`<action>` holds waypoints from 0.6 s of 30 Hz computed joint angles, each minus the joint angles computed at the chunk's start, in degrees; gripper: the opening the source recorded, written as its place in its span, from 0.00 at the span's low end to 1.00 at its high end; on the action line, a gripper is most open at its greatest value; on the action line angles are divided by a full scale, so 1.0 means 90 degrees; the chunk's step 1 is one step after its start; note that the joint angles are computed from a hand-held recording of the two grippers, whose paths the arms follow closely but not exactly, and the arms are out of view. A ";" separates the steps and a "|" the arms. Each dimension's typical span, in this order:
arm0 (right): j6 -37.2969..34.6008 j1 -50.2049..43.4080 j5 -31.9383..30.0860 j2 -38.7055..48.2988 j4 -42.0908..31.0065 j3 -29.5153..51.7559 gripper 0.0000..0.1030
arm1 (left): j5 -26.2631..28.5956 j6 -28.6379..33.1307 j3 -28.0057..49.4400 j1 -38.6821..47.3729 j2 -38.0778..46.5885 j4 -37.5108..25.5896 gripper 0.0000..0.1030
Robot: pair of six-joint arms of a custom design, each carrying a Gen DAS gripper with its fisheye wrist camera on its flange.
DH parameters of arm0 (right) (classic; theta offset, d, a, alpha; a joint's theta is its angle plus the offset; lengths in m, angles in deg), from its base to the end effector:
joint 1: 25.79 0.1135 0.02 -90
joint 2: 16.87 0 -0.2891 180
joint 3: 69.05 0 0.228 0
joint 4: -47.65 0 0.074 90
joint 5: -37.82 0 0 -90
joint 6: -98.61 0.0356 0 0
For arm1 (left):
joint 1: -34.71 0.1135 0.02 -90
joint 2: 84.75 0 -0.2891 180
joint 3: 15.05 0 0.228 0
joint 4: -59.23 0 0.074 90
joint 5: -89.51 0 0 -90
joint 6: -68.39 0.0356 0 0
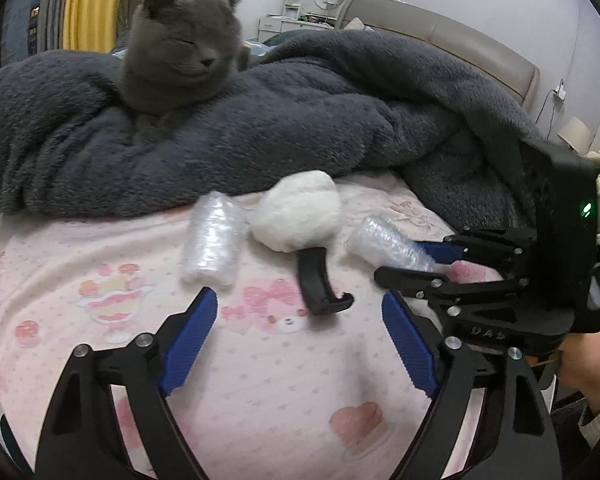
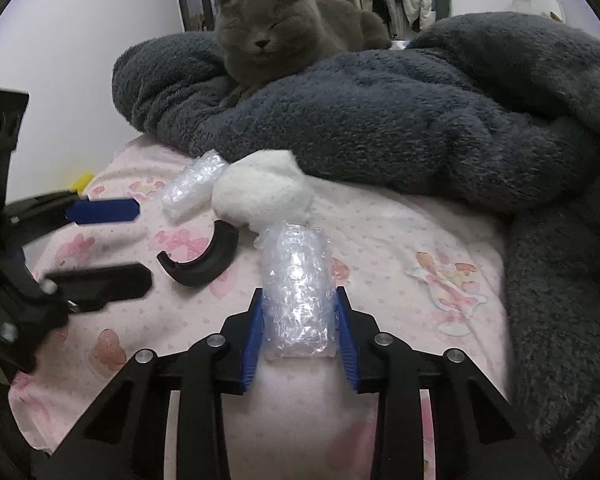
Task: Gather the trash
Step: 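Grasp a clear bubble-wrap roll with the right tool while the left tool grasps a black curved piece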
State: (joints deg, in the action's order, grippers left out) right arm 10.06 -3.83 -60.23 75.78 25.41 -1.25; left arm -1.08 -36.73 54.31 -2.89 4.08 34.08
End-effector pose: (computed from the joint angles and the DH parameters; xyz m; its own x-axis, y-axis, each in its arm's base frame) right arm 0.2899 0.1223 0.2265 -0.6907 -0.2515 -0.6780 -0.4414 0.8893 0.1198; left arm 0.2435 -0.1871 0.2496 -0.6949 0.2059 -0.6890 0.4382 0.8809 -0.1787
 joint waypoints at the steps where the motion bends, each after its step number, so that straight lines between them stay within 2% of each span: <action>1: 0.0025 -0.0078 -0.0072 -0.0079 0.0007 -0.0040 0.33 | -0.0060 -0.0017 0.0036 -0.0054 0.0065 0.0018 0.81; 7: 0.0050 -0.0442 -0.0417 -0.0587 0.0047 -0.0320 0.33 | -0.0381 -0.0243 0.0266 -0.0281 0.0418 0.0074 0.76; 11: 0.0002 -0.0612 -0.0582 -0.0827 0.0054 -0.0503 0.33 | -0.0742 -0.0375 0.0538 -0.0420 0.0679 -0.0116 0.67; 18: -0.0036 -0.0740 -0.0730 -0.0955 0.0040 -0.0614 0.33 | -0.0976 -0.0533 0.0934 -0.0461 0.1061 -0.0400 0.54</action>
State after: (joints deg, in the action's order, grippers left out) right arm 9.74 -10.49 -66.80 67.19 25.78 -6.78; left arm -9.86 -41.52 62.71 -7.04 13.62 30.48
